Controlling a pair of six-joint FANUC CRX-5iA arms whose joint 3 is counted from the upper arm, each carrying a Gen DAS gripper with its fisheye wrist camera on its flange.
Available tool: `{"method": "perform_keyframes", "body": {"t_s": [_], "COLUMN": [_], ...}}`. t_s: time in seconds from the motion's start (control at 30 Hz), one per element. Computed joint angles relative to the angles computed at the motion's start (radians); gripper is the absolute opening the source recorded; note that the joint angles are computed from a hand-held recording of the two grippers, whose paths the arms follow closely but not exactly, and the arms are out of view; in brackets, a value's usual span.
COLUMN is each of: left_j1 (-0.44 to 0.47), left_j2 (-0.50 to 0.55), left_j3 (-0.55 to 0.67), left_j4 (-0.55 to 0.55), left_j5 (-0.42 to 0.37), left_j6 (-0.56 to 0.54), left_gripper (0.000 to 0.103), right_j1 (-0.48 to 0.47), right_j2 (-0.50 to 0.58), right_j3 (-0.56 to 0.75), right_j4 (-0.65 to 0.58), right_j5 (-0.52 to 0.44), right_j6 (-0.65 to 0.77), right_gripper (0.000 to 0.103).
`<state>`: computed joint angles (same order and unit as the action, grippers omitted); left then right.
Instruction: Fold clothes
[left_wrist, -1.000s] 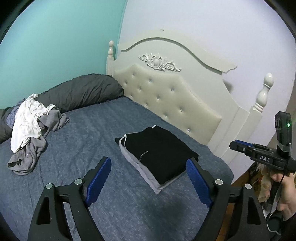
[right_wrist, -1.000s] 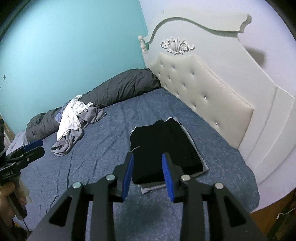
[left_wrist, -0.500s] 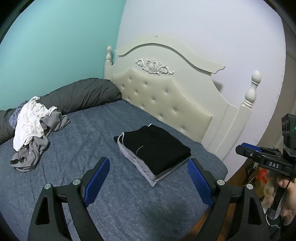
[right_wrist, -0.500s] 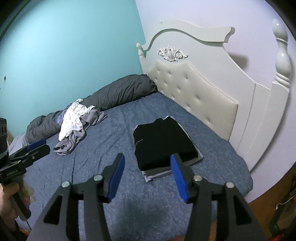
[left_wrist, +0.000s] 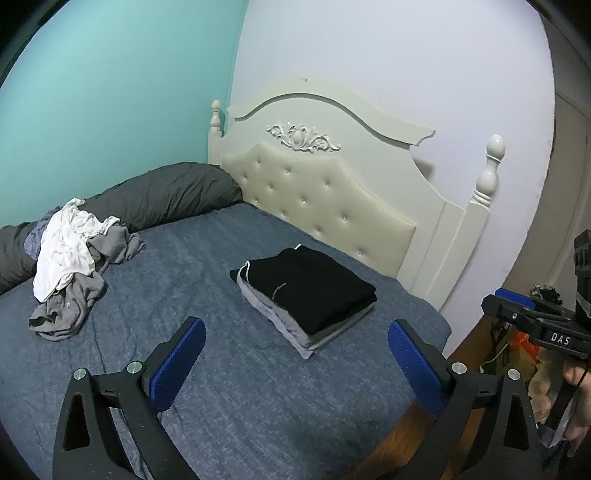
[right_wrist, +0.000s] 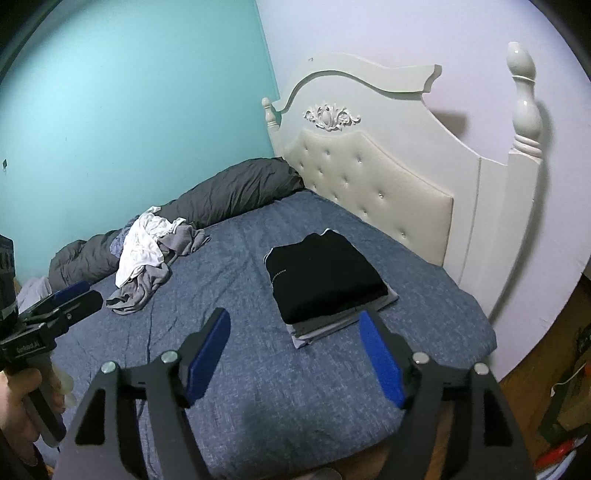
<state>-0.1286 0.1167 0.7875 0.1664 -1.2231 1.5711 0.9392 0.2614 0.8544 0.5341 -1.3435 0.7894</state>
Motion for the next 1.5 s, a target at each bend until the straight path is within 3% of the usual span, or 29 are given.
{"method": "perform_keyframes", "body": {"t_s": [0.57,1.0,1.5], "left_j1": [0.008,-0.014,-0.035], "left_j2": [-0.107,-0.185,-0.217], "left_j3": [-0.131,-0.229,-0.262], "left_j4": [0.03,0.009,-0.024], "left_j5": [0.045,0.086,0.07], "left_j6": [-0.028,-0.015,0.023], "left_gripper": [0.103,0.103,0.103], "right_j1": [0.107,0.168,0.205], "right_j2": [-0.09,-0.158,-0.202], "right_j3": [-0.177,-0.326,-0.422], "right_j4": [0.132,0.25,0.316], "right_j5": [0.054,0.095,0.108], "right_j6": [-0.118,-0.229,-0.329], "right_gripper": [0.097,0.101,0.102]}}
